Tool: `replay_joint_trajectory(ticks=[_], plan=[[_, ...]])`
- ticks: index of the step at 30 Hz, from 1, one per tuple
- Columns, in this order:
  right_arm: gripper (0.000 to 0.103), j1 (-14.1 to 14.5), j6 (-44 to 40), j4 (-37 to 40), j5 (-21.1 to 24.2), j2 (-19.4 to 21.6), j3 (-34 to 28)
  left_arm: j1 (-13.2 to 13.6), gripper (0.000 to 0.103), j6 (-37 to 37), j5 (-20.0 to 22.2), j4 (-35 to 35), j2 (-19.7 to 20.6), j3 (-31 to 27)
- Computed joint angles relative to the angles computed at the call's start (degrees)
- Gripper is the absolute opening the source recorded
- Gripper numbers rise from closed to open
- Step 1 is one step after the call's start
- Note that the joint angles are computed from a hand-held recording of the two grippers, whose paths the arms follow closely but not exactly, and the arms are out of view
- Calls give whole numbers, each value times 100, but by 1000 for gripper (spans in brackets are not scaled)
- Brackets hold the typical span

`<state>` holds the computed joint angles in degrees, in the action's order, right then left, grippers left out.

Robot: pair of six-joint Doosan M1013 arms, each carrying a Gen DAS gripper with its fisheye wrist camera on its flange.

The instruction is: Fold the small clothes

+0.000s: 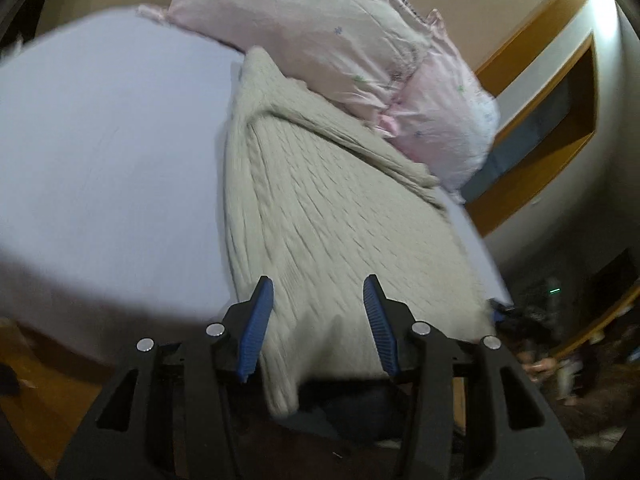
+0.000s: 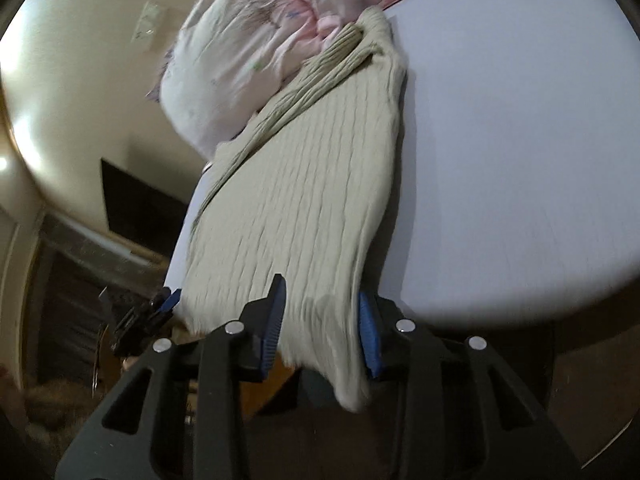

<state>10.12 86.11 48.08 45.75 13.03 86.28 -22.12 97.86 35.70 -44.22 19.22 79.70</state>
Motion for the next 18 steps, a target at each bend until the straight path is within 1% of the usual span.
replay_joint_trajectory(ticks=[1,2,4,5,6,7,9,11,13,16,17,18], plan=[[37,1,16,-60,62,-27,16,-12,48,27,-42,-49,-67,116],[39,18,118,-235,152,-44,7,-31,49,-64,-41,65,-107,181],[49,34,290,-426,291,-37,-23,-69,49,-409,27,403,-132,259],[55,19,323,-418,315,-29,-17,-74,49,-535,56,484,-123,269],[57,3,239,-265,312,-23,17,-69,50,-656,103,495,-99,285],[58,-12,127,-73,315,-4,48,-67,50,-715,134,472,-78,293],[59,2,110,-6,317,69,30,-66,60,-654,220,342,2,245],[60,20,424,-233,330,148,-29,-107,62,-819,296,555,84,141],[61,-25,269,70,221,124,72,-119,62,-806,326,495,133,95],[61,-143,-526,1015,73,37,350,-78,60,-568,283,28,216,60],[47,-176,-761,1226,131,38,407,-57,43,-441,298,-175,236,70],[10,-180,-1071,1514,334,94,394,-18,14,-236,411,-509,271,69]])
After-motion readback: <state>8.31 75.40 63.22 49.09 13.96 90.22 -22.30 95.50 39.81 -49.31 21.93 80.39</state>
